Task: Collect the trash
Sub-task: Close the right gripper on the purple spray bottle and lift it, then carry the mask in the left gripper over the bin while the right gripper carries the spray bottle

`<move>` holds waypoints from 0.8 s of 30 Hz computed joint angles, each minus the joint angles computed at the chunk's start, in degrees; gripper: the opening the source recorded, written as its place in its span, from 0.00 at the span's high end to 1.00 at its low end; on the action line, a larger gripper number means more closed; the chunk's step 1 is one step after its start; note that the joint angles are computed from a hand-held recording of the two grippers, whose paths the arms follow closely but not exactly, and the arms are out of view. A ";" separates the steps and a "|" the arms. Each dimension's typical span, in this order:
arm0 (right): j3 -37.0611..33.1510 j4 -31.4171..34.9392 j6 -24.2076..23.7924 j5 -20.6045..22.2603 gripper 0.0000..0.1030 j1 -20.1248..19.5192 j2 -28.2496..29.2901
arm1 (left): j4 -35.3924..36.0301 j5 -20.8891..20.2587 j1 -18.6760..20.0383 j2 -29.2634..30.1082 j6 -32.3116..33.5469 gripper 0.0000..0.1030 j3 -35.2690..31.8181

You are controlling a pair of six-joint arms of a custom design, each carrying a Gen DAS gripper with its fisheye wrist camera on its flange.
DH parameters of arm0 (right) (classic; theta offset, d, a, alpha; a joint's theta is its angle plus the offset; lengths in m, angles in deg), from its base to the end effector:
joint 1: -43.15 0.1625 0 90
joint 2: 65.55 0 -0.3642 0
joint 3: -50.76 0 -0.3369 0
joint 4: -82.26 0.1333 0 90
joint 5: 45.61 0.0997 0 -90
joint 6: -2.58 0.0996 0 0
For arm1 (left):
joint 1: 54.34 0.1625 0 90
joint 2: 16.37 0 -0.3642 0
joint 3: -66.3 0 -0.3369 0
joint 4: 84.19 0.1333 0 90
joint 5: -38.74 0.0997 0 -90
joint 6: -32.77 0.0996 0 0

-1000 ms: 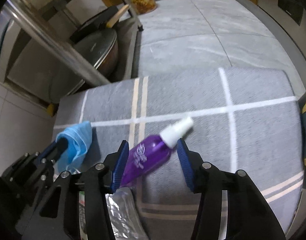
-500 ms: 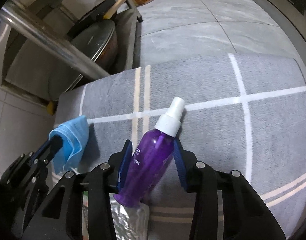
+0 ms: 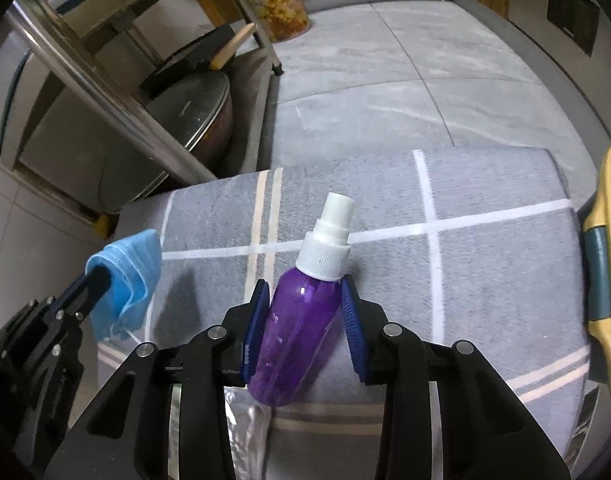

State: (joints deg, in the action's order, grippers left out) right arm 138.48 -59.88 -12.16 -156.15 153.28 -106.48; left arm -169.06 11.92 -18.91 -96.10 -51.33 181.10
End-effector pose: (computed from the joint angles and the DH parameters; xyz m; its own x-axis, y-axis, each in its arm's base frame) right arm 0.3036 -0.5424 0.0720 -0.7740 -0.5198 0.3616 -0.5579 0.8299 -0.0013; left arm -0.1872 -0.4059 0.2286 -0.5977 -0.3683 -0.7121 0.2707 0.7434 -0.6117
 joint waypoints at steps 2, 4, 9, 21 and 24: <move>1.01 -0.98 -0.25 0.26 0.64 -0.02 -1.19 | 1.27 0.14 -0.70 0.33 -1.52 0.99 -0.30; 2.48 -2.50 -1.38 0.22 0.64 0.01 -2.87 | 3.31 0.39 -1.62 0.75 -3.44 0.99 -0.79; 6.16 -5.43 -3.20 1.29 0.66 -0.29 -7.70 | 8.05 0.51 -4.10 1.80 -9.04 0.99 -2.27; 14.48 -8.70 -6.87 2.81 0.66 -3.04 -20.94 | 14.84 1.46 -10.29 7.04 -17.44 0.99 -8.38; 16.64 -9.57 -7.68 2.96 0.66 -3.62 -24.67 | 13.30 2.02 -11.49 9.22 -16.51 0.99 -10.12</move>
State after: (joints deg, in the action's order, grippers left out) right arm 155.12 -69.45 -19.85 -153.19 149.65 -131.14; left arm -155.77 13.95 -30.41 -86.88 -67.84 170.98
